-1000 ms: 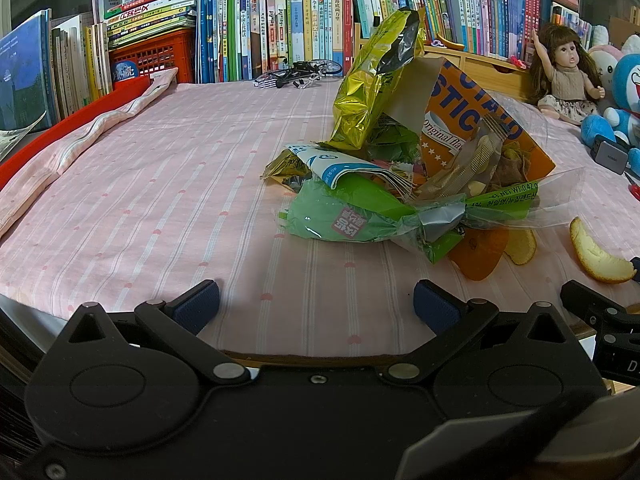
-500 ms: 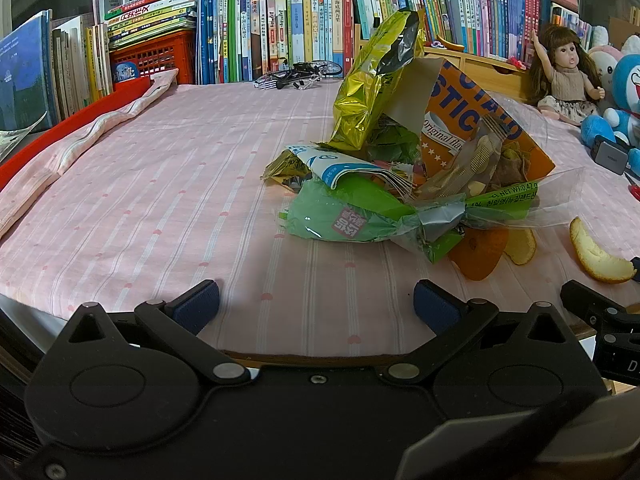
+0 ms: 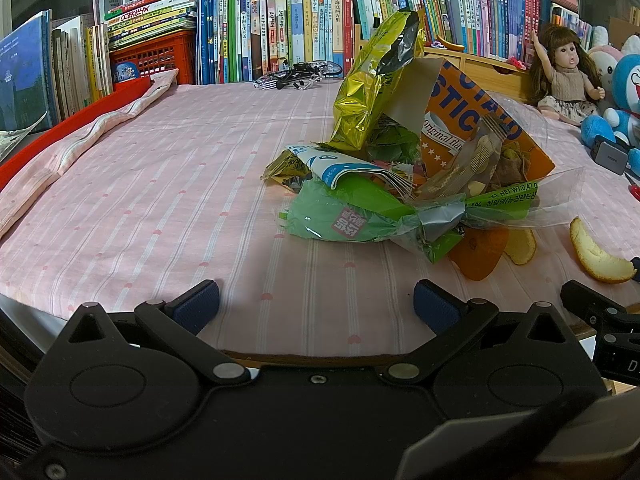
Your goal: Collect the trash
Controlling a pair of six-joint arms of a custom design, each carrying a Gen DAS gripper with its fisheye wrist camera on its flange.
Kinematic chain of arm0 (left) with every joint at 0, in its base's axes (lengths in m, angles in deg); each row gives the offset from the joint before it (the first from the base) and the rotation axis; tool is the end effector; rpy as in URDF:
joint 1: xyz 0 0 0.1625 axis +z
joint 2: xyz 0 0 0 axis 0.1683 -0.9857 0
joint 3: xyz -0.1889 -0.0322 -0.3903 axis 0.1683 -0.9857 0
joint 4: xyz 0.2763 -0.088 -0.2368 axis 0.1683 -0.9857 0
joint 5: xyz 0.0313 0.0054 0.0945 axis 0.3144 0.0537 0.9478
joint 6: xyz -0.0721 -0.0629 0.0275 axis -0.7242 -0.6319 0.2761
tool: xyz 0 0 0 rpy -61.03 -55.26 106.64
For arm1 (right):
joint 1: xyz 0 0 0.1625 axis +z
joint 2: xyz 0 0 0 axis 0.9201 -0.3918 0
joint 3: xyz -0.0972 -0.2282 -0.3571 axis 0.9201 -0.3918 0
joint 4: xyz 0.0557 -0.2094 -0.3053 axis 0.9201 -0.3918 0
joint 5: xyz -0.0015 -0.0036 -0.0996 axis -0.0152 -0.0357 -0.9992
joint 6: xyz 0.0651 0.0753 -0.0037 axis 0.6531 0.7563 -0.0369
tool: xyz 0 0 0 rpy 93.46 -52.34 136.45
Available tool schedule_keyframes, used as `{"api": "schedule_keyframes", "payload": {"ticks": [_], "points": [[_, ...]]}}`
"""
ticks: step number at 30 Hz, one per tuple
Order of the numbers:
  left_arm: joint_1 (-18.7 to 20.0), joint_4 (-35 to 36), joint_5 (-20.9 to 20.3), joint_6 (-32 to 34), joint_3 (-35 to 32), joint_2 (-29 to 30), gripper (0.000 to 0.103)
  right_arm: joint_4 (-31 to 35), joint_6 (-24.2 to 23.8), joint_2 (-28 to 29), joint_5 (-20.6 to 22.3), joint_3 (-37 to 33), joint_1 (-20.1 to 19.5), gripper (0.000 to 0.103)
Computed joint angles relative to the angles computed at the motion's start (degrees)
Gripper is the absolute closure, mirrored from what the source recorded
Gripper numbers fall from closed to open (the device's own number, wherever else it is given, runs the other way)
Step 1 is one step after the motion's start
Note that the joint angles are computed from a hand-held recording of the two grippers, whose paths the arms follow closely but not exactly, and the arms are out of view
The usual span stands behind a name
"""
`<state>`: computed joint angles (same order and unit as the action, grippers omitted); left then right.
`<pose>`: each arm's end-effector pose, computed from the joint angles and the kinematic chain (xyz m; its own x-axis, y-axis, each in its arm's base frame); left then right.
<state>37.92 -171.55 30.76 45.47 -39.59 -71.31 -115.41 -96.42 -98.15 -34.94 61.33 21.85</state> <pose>-0.4137 -0.7796 0.0726 -0.6997 -0.0450 -0.7131 0.5334 0.6312 -0.5632 0.0876 -0.7689 0.3656 -0.6966 -0.0872 0.7121 -0.6451 0.5106 -0.5685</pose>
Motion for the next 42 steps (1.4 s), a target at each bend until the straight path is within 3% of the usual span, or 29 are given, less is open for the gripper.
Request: {"api": "schedule_keyframes", "payload": {"ticks": [13, 18, 21, 25, 27, 32, 36, 40, 42], "points": [[0.06, -2.42, 0.3, 1.35, 0.51, 0.08, 0.0, 0.15, 0.17, 0.1, -0.06, -0.19, 0.03, 0.0], [0.26, -11.06, 0.91, 5.84, 2.73, 0.22, 0.0, -0.22, -0.05, 0.95, 0.91, -1.3, -0.21, 0.0], [0.36, -14.9, 0.34, 9.08, 3.97, 0.11, 0.0, -1.25, -0.27, 0.49, 1.66, -0.21, -0.43, 0.0], [0.29, -11.62, -1.59, 6.35, 5.88, -1.93, 0.0, -0.19, 0.95, -0.38, 1.15, 0.34, -0.21, 0.0], [0.27, -13.56, -4.14, 6.74, 8.13, -3.25, 0.0, -0.22, 2.33, -1.08, 2.53, 1.16, -0.43, 0.0], [-0.19, -20.43, -8.07, 11.54, 8.9, -3.49, 0.0, -3.53, 2.13, -2.38, 6.52, 3.81, -1.07, 0.011], [-0.18, -22.64, -13.2, 10.91, 9.35, -4.14, 0.01, -4.47, 2.36, -2.7, 8.66, 3.97, -1.33, 0.02], [-0.11, -20.87, -12.98, 12.96, 5.38, -2.02, 0.011, -2.3, 3.19, -2.34, 8.43, 2.52, -1.42, 0.033], [0.5, -18.84, -14.41, 9.33, 2.71, -0.85, 0.011, -1.14, 4.04, -2.02, 8.66, 1.89, -1.62, 0.04]]}}
